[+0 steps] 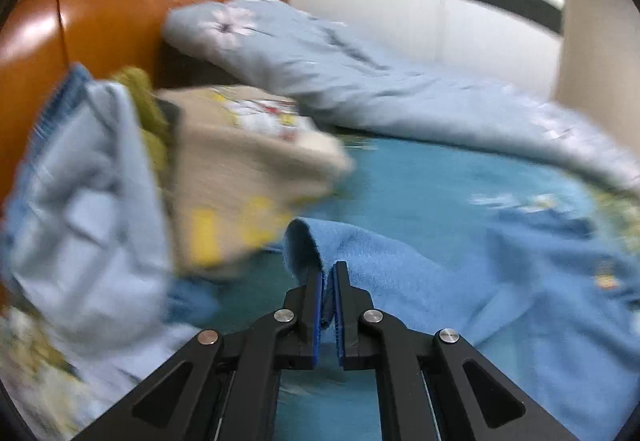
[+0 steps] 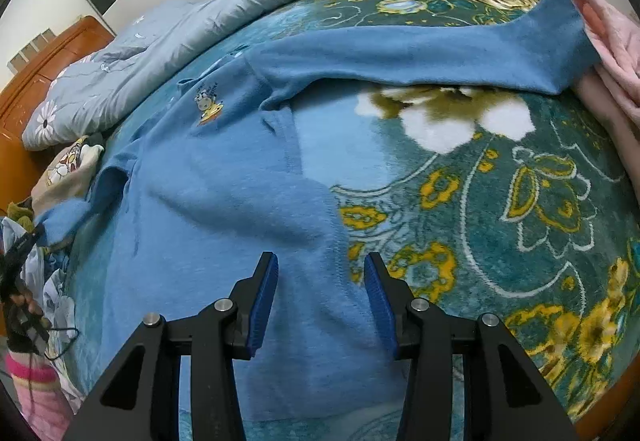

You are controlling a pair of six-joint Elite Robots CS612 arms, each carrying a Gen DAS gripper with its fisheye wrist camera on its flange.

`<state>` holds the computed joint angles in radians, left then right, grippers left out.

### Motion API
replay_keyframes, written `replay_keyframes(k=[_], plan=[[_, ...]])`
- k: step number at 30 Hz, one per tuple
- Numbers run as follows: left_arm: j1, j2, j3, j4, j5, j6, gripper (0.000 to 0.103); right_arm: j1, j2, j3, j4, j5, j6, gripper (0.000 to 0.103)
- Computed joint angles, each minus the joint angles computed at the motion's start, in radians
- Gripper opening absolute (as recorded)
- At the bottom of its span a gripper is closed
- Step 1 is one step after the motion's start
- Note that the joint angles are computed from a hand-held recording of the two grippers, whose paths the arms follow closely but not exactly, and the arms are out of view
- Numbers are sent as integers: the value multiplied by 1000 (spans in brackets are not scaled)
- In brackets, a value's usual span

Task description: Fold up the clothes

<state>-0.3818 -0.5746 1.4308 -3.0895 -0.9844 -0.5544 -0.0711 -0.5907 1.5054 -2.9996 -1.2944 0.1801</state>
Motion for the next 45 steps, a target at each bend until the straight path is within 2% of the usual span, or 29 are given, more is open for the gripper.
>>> replay_keyframes(k=[3,4,5,6,8,9,10,11,12,14,17,19,20,23,26,29,31,32,33,34,37,39,42,45], plan=[[15,5,-20,107,51,-47,6,-7,1,6,-7,13,12,46],[24,4,-29,168,32,-81,6,-10,0,12,-14,15,19,46],[31,1,-31,188,3,-96,8,-12,-2,17,-21,17,26,46],[39,-5,-21,177,-51,-121,8,-13,-5,24,-27,12,30,46],[36,-15,2,131,-85,-130,10,-16,-13,39,-40,1,31,46],[30,-22,13,130,-80,-126,16,-18,-17,46,-46,-5,32,46],[24,-29,25,129,-74,-123,29,-22,-21,57,-54,-5,36,46],[19,-37,37,124,-74,-119,35,-26,-25,67,-62,-5,41,46],[14,-43,58,78,-117,-109,41,-29,-28,74,-67,-5,40,46],[5,-54,97,-14,-207,-94,43,-35,-36,92,-78,-9,32,46],[-1,-44,111,-80,-470,-52,45,-41,-41,104,-67,5,18,46],[-13,-27,98,-69,-608,-2,45,-41,-42,109,-63,23,3,46],[-19,-18,89,-63,-653,19,45,-41,-42,111,-63,30,-5,46],[-37,0,65,-7,-744,30,45,-40,-43,120,-72,42,-16,47],[-36,25,25,44,-867,19,45,-38,-41,126,-82,52,-21,47],[-51,15,38,50,-850,12,47,-37,-36,126,-92,74,-36,47],[-50,9,49,42,-872,-20,46,-41,-34,130,-109,111,-39,39],[-46,13,49,29,-883,-50,45,-44,-33,133,-121,135,-38,16],[-42,17,50,16,-894,-80,28,-46,-32,137,-138,147,-30,5],[-38,20,50,3,-905,-110,4,-45,-32,139,-145,137,-17,5],[-29,34,51,-35,-937,-186,4,-45,-39,147,-171,140,9,5],[-31,22,71,-62,-923,-197,3,-48,-49,165,-214,163,14,5],[-37,-21,126,-115,-866,-164,3,-56,-74,211,-290,214,-9,5],[-42,-46,164,-130,-830,-143,3,-58,-90,236,-286,245,-63,5]])
